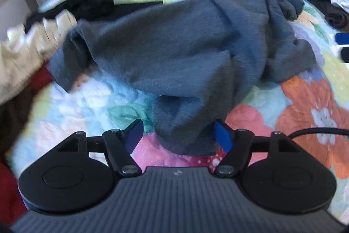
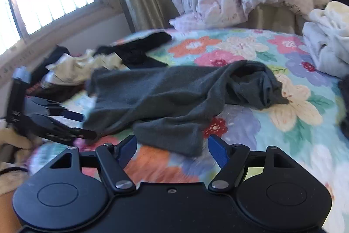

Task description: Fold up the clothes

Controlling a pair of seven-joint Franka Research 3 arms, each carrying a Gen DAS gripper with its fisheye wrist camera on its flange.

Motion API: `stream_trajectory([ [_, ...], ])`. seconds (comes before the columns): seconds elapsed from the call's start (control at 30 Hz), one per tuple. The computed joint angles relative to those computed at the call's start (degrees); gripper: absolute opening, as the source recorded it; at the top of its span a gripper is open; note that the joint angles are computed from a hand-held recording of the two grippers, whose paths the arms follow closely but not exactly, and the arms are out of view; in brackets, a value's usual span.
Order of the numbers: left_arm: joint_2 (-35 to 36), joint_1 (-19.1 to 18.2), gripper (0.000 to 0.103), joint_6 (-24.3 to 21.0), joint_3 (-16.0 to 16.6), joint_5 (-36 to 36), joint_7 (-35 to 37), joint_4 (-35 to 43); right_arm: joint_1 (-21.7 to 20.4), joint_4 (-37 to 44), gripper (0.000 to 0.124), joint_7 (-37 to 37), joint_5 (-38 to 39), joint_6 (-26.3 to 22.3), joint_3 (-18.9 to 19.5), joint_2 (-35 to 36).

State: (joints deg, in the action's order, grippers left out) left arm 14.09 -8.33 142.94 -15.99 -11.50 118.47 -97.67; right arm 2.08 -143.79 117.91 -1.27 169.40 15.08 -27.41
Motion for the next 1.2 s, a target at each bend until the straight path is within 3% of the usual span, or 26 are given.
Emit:
stream_trajectory([
  [0.2, 2.66, 1.62, 0.07, 1.68, -1.08, -5.25, -0.51, 1.44, -0.38, 4.56, 0.077, 2.6, 1.02, 1.83, -1.94, 10.44],
  [0.23, 2.68, 2.05, 0.065, 2.15, -1.58, -6.39, 0.43, 1.22, 0.12, 5.2, 0.077, 3.08, 1.56, 2.1, -2.68, 11.91],
  [0.27, 2.58, 2.78, 0.043, 2.17, -2.42, -8.26, 2.52, 1.02, 1.55, 5.42, 0.068, 2.72, 2.83, 2.93, -3.96, 13.04],
  [0.3, 2.48, 3.41, 0.029, 2.13, -3.13, -10.18, 4.65, 0.84, 2.69, 5.85, 0.038, 2.06, 3.63, 3.25, -4.91, 14.05],
  [0.33, 2.2, 3.76, 0.016, 2.06, -3.56, -11.54, 6.46, 0.6, 4.51, 6.33, 0.022, -0.16, 4.62, 2.75, -6.26, 14.48],
  [0.37, 1.39, 3.74, 0.013, 2.14, -3.64, -11.98, 7.99, 0.02, 6.13, 6.75, 0.012, -2.4, 5.68, 2.33, -7.4, 14.79],
  [0.47, -1.94, 4.21, 0.012, 1.87, -4.11, -16.46, 14.14, -2.0, 8.99, 5.12, 0.01, -7.8, 7.75, 4.97, -9.06, 11.54],
  [0.63, -5.34, 4.1, 0.011, -4.41, -1.98, -27.58, 16.06, -0.37, 5.55, 1.08, 0.009, -9.11, 8.89, 6.45, -6.56, 0.12],
  [0.83, -8.47, 3.91, 0.01, -16.3, 1.69, -33.37, 13.17, 3.29, 5.04, 1.83, 0.008, -11.45, 11.44, -2.84, -7.85, -10.09],
  [0.97, -8.97, 6.2, 0.01, -31.67, 4.81, -38.44, 9.41, 5.76, 5.41, 1.68, 0.008, -10.57, 14.18, -13.21, -9.68, -16.75],
  [1.1, -11.59, 6.86, 0.01, -35.67, 6.62, -35.79, 7.02, 2.59, 4.77, -1.7, 0.008, -8.67, 16.02, -22.47, -10.24, -24.26],
  [1.2, -13.0, 5.42, 0.01, -33.79, 6.55, -28.45, 6.75, 0.23, 3.51, -2.12, 0.008, -7.64, 14.01, -32.34, -8.49, -25.81],
])
